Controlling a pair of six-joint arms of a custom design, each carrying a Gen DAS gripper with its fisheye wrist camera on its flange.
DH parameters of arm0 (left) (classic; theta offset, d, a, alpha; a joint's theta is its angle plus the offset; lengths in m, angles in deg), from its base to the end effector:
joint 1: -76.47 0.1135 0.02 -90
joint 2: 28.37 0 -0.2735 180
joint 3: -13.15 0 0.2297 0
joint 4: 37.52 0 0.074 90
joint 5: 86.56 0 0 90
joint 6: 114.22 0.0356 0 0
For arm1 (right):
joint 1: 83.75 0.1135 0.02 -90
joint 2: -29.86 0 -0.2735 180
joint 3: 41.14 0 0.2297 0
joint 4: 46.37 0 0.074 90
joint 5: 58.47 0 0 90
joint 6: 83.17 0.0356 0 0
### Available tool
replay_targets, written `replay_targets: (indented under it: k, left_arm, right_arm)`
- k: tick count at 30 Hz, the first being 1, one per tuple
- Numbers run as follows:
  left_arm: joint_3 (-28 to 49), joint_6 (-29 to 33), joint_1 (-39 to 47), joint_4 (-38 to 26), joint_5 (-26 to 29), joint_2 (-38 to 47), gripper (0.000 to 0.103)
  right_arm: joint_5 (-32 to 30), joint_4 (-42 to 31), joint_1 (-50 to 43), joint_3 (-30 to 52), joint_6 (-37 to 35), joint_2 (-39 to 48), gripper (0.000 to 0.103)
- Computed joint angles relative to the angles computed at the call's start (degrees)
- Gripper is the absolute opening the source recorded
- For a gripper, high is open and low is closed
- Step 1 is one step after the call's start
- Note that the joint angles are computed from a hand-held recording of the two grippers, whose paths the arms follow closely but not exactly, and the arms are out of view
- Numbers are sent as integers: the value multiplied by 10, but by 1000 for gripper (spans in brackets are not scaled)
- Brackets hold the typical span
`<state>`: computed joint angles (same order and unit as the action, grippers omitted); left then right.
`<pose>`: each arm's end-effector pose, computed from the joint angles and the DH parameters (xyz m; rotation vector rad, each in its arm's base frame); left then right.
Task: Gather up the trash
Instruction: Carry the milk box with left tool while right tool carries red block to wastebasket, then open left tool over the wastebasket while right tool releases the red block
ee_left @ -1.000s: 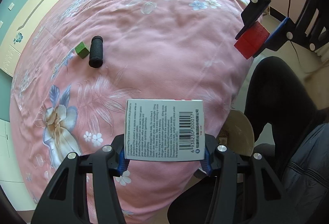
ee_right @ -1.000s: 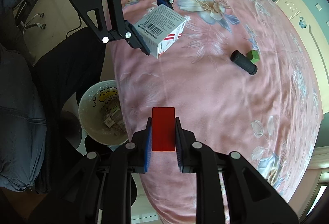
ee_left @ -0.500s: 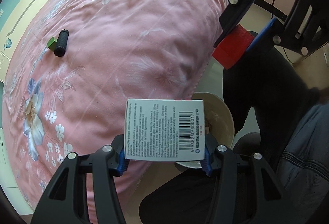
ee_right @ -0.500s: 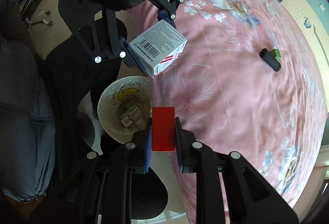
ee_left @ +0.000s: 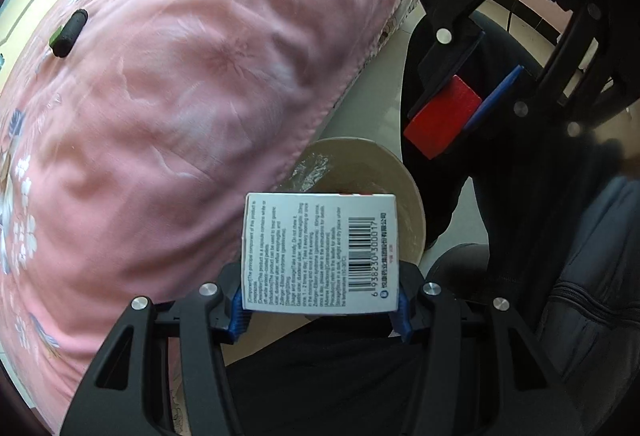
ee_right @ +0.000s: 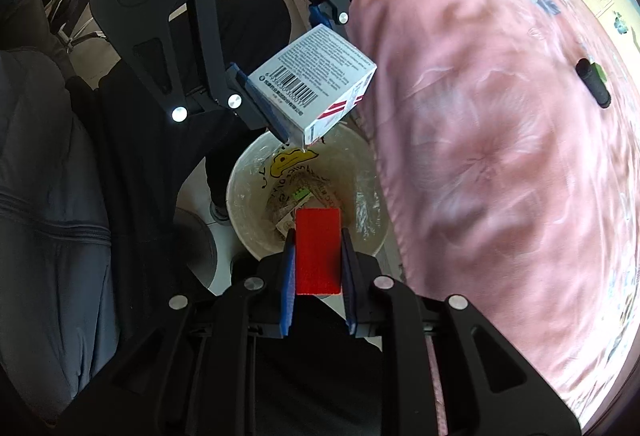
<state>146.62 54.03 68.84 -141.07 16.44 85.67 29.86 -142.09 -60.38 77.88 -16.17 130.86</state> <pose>0.3549 -0.0556 0.3316 2.0027 2.1270 -0.1849 0.2878 0.1255 0.3460 -1.1565 2.6885 0.0437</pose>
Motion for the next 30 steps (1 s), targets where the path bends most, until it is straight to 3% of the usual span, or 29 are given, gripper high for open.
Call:
replay_targets:
  k: [5, 17, 30]
  left_arm:
    - [-81, -13, 3, 50, -7, -13, 56]
    - [-211, -110, -12, 173, -23, 3, 56]
    - [-237, -201, -29, 227, -67, 92, 56]
  right_arm:
    - [-20, 52, 8, -70, 13, 0, 21]
    - [-58, 156, -5, -173, 26, 33, 21]
    - [-76, 194, -34, -190, 3, 109, 21]
